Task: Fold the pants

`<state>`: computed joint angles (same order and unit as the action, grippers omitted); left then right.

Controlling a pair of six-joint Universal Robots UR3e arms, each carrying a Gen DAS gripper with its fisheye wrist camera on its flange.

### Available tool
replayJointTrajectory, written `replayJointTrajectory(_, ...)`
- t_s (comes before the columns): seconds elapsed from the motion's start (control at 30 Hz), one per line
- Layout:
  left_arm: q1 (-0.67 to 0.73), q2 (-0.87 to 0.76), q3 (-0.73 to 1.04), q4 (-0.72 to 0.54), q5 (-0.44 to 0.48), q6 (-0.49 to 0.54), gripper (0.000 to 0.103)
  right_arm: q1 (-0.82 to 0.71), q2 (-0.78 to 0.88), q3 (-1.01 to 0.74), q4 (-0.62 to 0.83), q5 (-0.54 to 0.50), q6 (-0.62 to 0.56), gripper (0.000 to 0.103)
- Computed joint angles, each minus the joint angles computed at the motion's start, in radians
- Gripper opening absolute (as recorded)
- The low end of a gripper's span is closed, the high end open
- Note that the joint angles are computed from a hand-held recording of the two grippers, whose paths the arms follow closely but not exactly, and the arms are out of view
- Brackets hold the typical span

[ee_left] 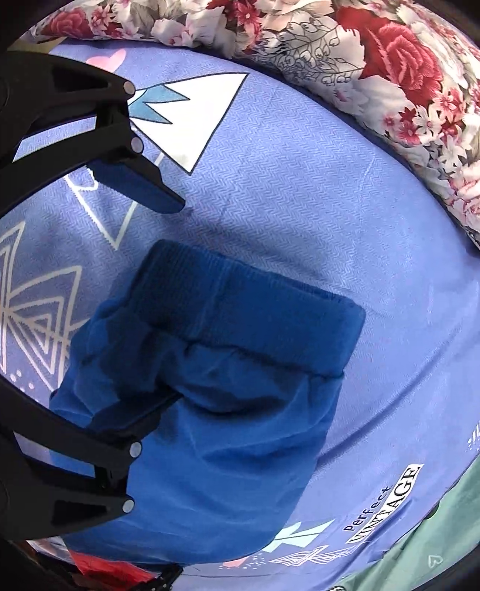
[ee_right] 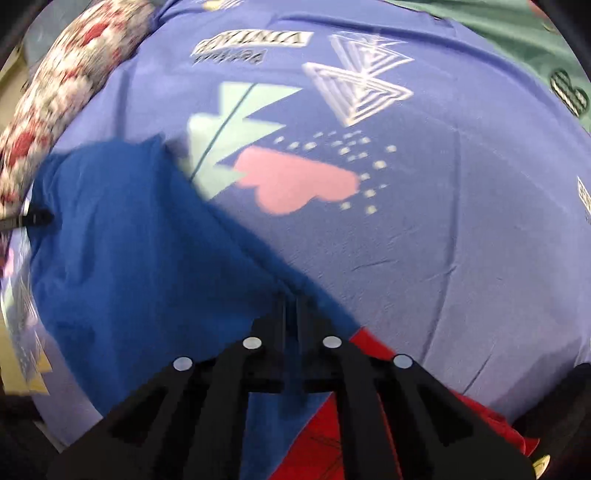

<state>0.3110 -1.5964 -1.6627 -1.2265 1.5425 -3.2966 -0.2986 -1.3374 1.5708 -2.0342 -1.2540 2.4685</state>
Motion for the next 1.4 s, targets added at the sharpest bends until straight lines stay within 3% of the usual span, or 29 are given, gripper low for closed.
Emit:
replayJointTrajectory(0.07, -0.004, -0.005, 0.002, 0.009, 0.004, 0.0, 0.094, -0.007, 0.007, -0.004, -0.009, 0.004, 0.024, 0.003)
replayJointTrajectory(0.2, 0.017, 0.041, -0.059, 0.022, 0.009, 0.031, 0.097, 0.006, 0.003, 0.105, -0.19, -0.017, 0.063, 0.008)
replayJointTrajectory(0.23, 0.022, 0.046, -0.058, 0.014, 0.003, 0.03, 0.097, -0.009, 0.007, 0.091, -0.165, -0.004, 0.087, 0.027)
replayJointTrajectory(0.3, 0.029, 0.046, -0.044, -0.002, 0.0, 0.046, 0.097, -0.073, -0.011, 0.049, -0.068, 0.031, 0.135, 0.048)
replayJointTrajectory(0.43, 0.029, 0.062, -0.003, -0.019, 0.003, 0.103, 0.096, -0.335, -0.175, 0.038, 0.257, 0.227, 0.02, 0.049)
replayJointTrajectory(0.5, 0.047, 0.097, -0.01, -0.016, -0.032, 0.135, 0.096, -0.499, -0.245, -0.004, 0.506, 0.294, -0.094, 0.053)
replayJointTrajectory(0.63, 0.074, 0.13, -0.022, -0.036, -0.104, 0.186, 0.096, -0.823, -0.334, -0.06, 0.92, 0.275, -0.333, 0.057)
replayJointTrajectory(0.7, 0.074, 0.138, -0.047, -0.031, -0.107, 0.202, 0.096, -0.909, -0.335, -0.067, 1.006, 0.223, -0.381, 0.057)
replayJointTrajectory(0.8, 0.049, 0.117, -0.078, -0.009, -0.067, 0.183, 0.096, -0.977, -0.393, 0.029, 0.927, 0.155, -0.389, 0.059)
replayJointTrajectory(0.9, 0.039, 0.093, -0.111, 0.019, -0.007, 0.143, 0.097, -0.972, -0.432, 0.156, 0.757, 0.131, -0.312, 0.065)
replayJointTrajectory(0.97, 0.074, 0.09, -0.116, 0.017, -0.042, 0.118, 0.097, -0.933, -0.423, 0.225, 0.634, 0.133, -0.236, 0.065)
replayJointTrajectory(1.07, 0.062, 0.075, -0.09, 0.006, -0.021, 0.113, 0.097, -0.893, -0.413, 0.296, 0.473, 0.159, -0.143, 0.067)
replayJointTrajectory(1.17, 0.03, 0.084, -0.071, 0.01, 0.017, 0.11, 0.096, -0.85, -0.379, 0.325, 0.378, 0.178, -0.073, 0.069)
replayJointTrajectory(1.27, 0.038, 0.137, -0.074, 0.001, -0.005, 0.118, 0.096, -0.816, -0.38, 0.335, 0.354, 0.208, -0.058, 0.069)
replayJointTrajectory(1.4, 0.048, 0.192, -0.091, 0.007, -0.043, 0.161, 0.096, -0.758, -0.348, 0.36, 0.248, 0.206, -0.008, 0.061)
